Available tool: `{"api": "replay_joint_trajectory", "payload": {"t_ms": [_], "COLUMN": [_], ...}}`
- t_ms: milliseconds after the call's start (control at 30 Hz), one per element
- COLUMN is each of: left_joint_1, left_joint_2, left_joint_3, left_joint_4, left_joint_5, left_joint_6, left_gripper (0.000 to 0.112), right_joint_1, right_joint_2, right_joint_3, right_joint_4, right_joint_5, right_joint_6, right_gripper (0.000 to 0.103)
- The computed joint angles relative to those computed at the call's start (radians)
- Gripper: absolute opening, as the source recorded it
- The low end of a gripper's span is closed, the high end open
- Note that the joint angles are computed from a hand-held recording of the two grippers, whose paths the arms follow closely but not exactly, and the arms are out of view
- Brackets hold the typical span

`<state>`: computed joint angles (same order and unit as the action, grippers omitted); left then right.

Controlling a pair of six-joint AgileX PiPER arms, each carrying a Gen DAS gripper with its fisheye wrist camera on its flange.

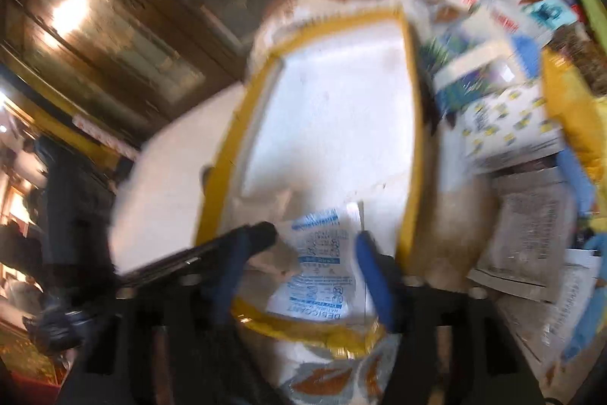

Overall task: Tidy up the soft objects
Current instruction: 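Lower the desiccant packet into the white tray and open the right gripper, then grasp the blue knitted toy with the right gripper while the left gripper grasps a clear packet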

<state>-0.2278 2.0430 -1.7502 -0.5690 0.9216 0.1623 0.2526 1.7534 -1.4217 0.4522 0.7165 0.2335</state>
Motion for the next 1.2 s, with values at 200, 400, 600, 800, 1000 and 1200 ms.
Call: {"api": "replay_joint_trajectory", "payload": {"t_ms": [200, 400, 600, 800, 1000, 1200], "left_joint_1": [-0.104, -0.255, -0.365, -0.346, -0.376, -0.414], "left_joint_2": [-0.121, -0.039, 0.023, -0.013, 0.021, 0.164], "left_joint_3": [0.054, -0.097, -0.144, -0.05, -0.104, -0.377], "left_joint_4": [-0.023, 0.019, 0.103, 0.086, 0.104, 0.21], "left_joint_5": [-0.032, 0.064, 0.083, 0.036, 0.068, 0.19], "left_joint_6": [0.017, -0.047, -0.069, -0.058, -0.069, -0.194], "left_gripper": [0.071, 0.072, 0.072, 0.072, 0.072, 0.072], "right_joint_1": [-0.131, -0.421, -0.626, -0.616, -0.579, -0.669], "right_joint_2": [-0.278, -0.434, -0.421, -0.373, -0.273, -0.336], "right_joint_3": [0.172, 0.278, 0.375, 0.474, 0.471, 0.506], "right_joint_4": [0.039, 0.059, 0.16, 0.238, 0.282, 0.343], "right_joint_5": [0.013, 0.192, 0.291, 0.22, 0.166, 0.207], "right_joint_6": [-0.058, -0.158, -0.306, -0.369, -0.351, -0.405], "right_gripper": [0.078, 0.08, 0.078, 0.054, 0.029, 0.023]}}
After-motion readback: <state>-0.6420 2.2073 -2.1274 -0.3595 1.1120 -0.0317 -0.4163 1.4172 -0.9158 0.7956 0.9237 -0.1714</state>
